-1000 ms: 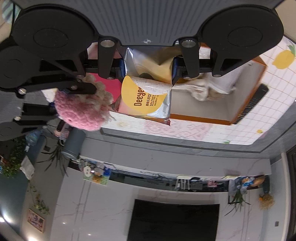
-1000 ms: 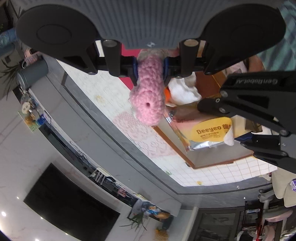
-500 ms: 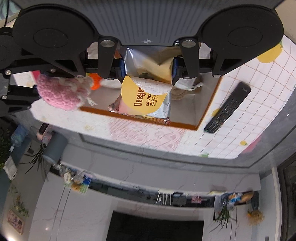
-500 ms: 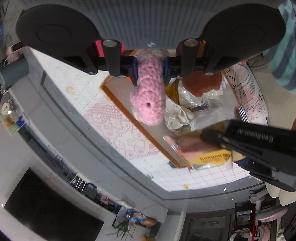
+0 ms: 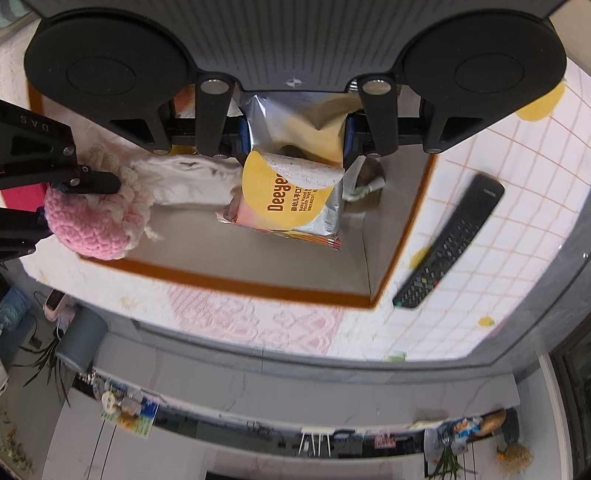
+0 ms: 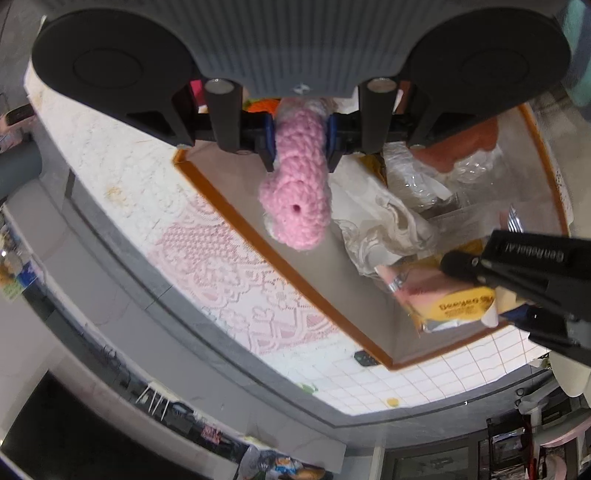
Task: Organize soft objects
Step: 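Carry the snack packet and pink toy into the orange box and release both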
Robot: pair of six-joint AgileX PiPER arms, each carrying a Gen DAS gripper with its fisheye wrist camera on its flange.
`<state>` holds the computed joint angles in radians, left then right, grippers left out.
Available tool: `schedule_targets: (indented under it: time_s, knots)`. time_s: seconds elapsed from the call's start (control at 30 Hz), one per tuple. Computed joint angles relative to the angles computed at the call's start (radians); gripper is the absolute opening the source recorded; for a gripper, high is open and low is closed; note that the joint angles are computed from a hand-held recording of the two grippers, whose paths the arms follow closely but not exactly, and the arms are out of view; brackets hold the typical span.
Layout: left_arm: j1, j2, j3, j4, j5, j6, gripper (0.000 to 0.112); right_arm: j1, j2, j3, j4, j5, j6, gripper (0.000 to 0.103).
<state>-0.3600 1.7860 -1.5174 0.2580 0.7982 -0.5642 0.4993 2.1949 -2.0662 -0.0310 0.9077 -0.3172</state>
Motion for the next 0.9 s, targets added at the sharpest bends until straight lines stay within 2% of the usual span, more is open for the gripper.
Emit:
schedule_targets:
  time_s: [0.23, 0.53, 0.6, 0.63, 0.77, 0.83, 0.9]
  knots:
    - [0.005, 0.029, 0.013, -0.016, -0.012, 0.010, 0.050, -0.005, 0.121, -0.126, 0.061, 0.065, -0.026, 0.025]
    - [-0.015, 0.051, -0.016, 0.008, 0.030, 0.017, 0.051, -0.001, 0.183, -0.195, 0.108, 0.094, -0.053, 0.025]
    - [-0.011, 0.039, -0.002, 0.002, 0.022, 0.017, 0.053, -0.001, 0.177, -0.189, 0.112, 0.086, -0.060, 0.033]
    - [-0.009, 0.034, 0.004, 0.000, 0.018, 0.016, 0.053, -0.003, 0.169, -0.181, 0.121, 0.080, -0.062, 0.033]
    - [-0.015, -0.003, 0.037, 0.019, 0.000, -0.002, 0.064, -0.011, 0.130, -0.133, 0.145, 0.056, -0.058, 0.051]
    - [-0.020, -0.028, 0.052, 0.025, -0.010, -0.004, 0.071, -0.008, 0.106, -0.104, 0.147, 0.040, -0.051, 0.056]
    - [-0.031, -0.049, 0.052, 0.043, -0.001, -0.012, 0.073, -0.008, 0.084, -0.081, 0.145, 0.030, -0.048, 0.062]
